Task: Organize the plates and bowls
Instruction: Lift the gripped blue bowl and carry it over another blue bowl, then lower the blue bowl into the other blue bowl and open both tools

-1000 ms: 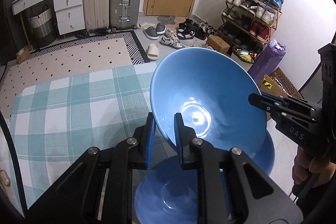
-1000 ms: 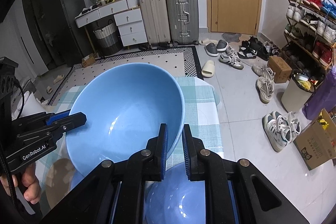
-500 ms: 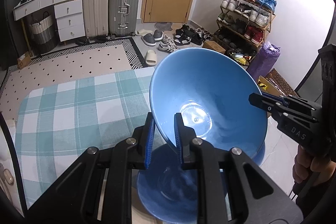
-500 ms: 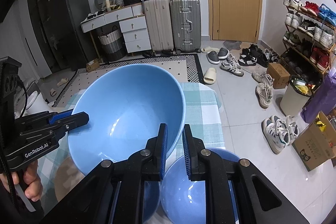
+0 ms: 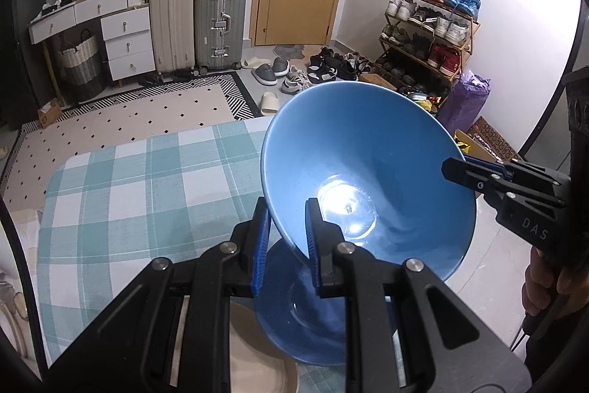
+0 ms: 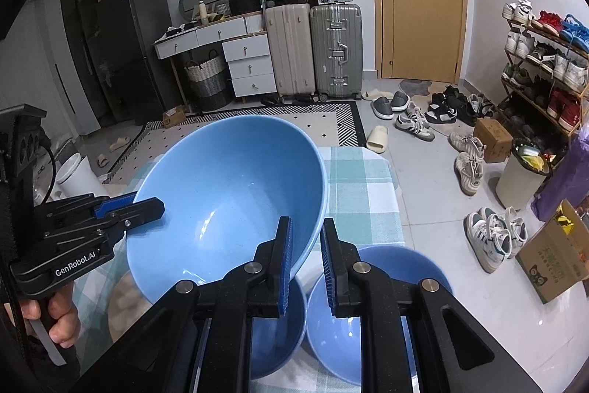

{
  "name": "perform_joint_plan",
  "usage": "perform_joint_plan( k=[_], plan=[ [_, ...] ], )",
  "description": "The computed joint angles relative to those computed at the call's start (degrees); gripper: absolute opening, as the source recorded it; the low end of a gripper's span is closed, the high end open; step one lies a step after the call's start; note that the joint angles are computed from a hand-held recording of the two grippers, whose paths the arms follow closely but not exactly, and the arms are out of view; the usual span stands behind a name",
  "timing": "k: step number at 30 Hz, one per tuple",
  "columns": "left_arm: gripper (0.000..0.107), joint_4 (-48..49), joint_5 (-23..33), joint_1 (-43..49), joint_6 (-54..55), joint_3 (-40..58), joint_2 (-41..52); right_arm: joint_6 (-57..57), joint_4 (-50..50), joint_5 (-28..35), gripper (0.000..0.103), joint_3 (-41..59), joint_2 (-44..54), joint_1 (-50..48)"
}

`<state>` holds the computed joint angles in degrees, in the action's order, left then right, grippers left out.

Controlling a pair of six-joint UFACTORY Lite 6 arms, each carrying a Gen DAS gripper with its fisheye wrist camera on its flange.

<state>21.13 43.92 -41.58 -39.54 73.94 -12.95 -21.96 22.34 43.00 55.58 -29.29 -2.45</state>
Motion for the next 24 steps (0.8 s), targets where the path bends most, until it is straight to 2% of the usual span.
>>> perform_joint_plan(
  k=[8, 13, 24],
  plan=[
    [0.015, 4.9, 1.1, -4.3, -5.8, -4.3, -3.2, 0.8, -0.3, -0.1, 0.016, -2.3, -2.3, 0.7],
    [0.015, 7.0, 1.4, -6.6, -9.0, -8.0, -5.9, 6.5, -4.5, -0.9, 0.016, -6.9, -6.9, 5.1],
    [0.015, 4.1, -3.7, -3.4, -7.4, -18.5, -11.0, 10.5, -6.7, -3.1, 0.017, -13.8, -11.8, 9.0]
  ],
)
